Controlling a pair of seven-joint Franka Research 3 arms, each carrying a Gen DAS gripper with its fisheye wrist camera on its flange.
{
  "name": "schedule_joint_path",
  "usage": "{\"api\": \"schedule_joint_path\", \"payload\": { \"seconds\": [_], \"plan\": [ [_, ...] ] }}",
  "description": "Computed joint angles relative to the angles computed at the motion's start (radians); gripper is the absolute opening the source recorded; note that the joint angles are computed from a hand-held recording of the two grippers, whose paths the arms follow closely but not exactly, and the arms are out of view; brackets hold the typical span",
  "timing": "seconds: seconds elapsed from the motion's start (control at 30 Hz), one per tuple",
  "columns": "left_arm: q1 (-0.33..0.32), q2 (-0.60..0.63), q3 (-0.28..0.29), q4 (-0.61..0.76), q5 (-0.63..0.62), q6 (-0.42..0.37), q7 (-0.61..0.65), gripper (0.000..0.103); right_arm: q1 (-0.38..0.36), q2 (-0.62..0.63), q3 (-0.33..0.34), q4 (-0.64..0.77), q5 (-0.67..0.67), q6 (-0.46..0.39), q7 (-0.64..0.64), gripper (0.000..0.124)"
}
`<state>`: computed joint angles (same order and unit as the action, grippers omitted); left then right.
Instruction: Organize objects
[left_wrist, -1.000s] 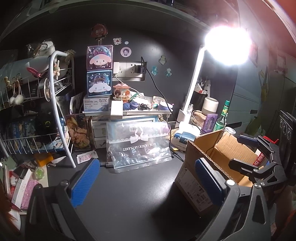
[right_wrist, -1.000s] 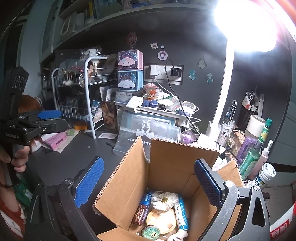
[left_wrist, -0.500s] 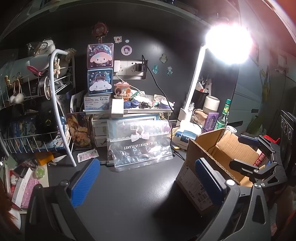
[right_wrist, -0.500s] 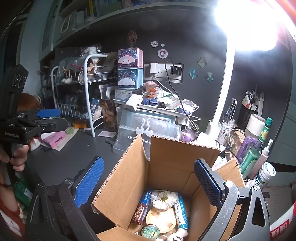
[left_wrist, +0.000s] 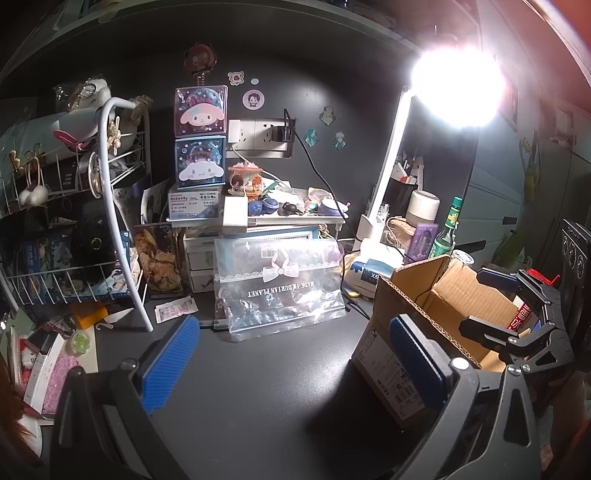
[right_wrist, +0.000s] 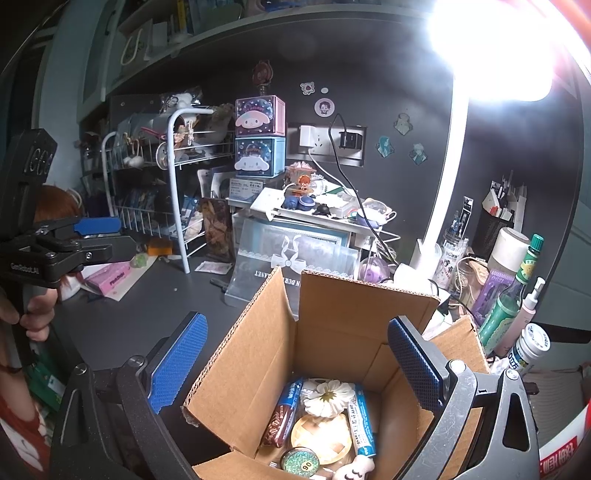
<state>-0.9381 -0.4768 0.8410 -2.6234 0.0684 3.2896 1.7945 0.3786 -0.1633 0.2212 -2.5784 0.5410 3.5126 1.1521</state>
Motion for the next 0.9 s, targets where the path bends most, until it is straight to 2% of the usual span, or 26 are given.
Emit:
{"api": "schedule_joint_path", "payload": {
  "seconds": [0.33, 0.5, 0.9],
  "plan": [
    [0.002, 0.000, -0.002, -0.001, -0.002, 0.000, 0.000, 0.102, 0.003, 0.001, -0.004, 0.000, -0.002, 0.001, 0.002, 0.098],
    [-0.001, -0.002, 0.000, 0.000, -0.003, -0.002, 0.001, 0.102, -0.007, 0.001, 0.015, 0.005, 0.027, 0.000, -0.020, 0.098],
    [-0.008, 0.002, 0.009, -0.003, 0.008, 0.008, -0.008, 0.102, 0.017, 0.000, -0.030, -0.007, -0.042, 0.003, 0.029, 0.098]
  ]
}}
